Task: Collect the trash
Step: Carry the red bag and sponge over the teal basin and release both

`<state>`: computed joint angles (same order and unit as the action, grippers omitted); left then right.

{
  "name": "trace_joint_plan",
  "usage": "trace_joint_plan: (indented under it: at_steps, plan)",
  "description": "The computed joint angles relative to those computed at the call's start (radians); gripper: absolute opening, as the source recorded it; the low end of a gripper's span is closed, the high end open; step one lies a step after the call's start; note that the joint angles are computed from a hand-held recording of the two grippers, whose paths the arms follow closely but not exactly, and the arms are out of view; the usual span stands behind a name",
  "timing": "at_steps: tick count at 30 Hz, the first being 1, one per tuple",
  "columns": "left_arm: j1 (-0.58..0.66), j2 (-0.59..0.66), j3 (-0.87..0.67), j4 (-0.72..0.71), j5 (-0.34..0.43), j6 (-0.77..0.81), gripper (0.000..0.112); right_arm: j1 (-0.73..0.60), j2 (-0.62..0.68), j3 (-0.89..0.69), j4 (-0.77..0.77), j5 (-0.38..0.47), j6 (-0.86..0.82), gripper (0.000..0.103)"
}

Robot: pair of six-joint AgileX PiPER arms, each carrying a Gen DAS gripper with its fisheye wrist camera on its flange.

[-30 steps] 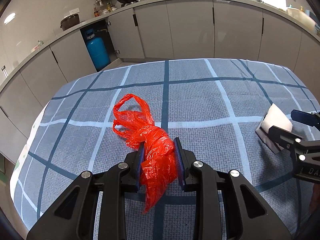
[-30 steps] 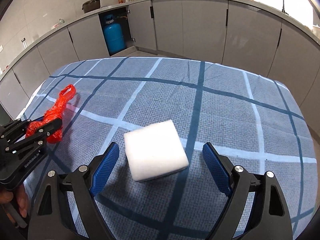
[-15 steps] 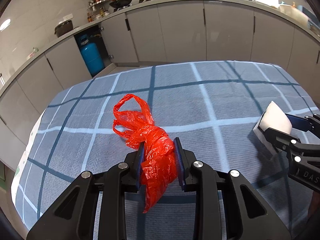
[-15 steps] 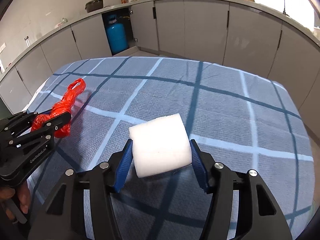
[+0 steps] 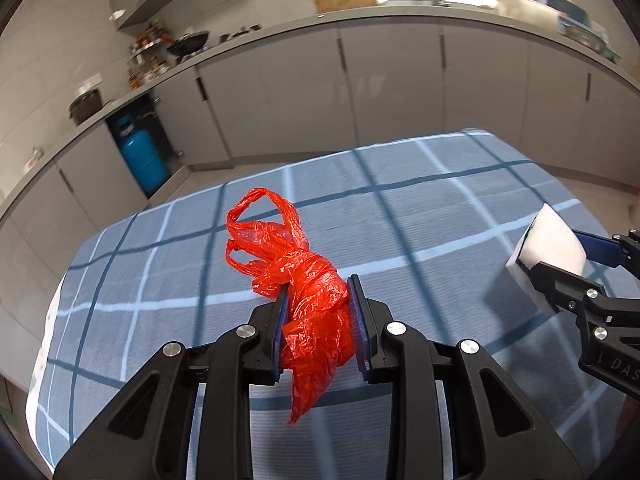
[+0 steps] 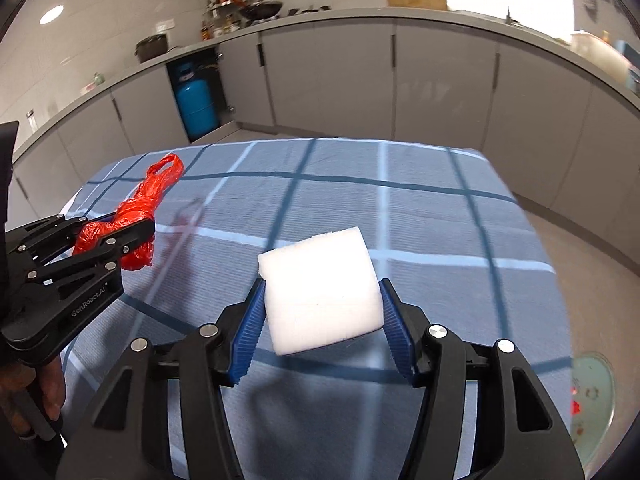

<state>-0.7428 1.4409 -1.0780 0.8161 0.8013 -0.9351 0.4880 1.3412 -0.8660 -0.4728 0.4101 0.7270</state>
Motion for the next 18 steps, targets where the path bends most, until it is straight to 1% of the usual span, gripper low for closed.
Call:
trace_joint_plan:
  at_steps: [7, 15, 18]
  plan:
    - [-0.127, 0.065, -0.079, 0.022, 0.036, -0.019, 0.028, -0.094, -0.154, 0.115, 0.048, 0.013, -0.058, 0.056]
    - [-0.224, 0.145, -0.169, 0.025, 0.058, -0.004, 0.028, -0.245, -0.286, 0.199, 0.204, 0.023, -0.247, 0.056]
    - [-0.250, 0.167, -0.201, 0.024, 0.065, 0.005, 0.028, -0.312, -0.325, 0.222, 0.283, 0.028, -0.344, 0.056]
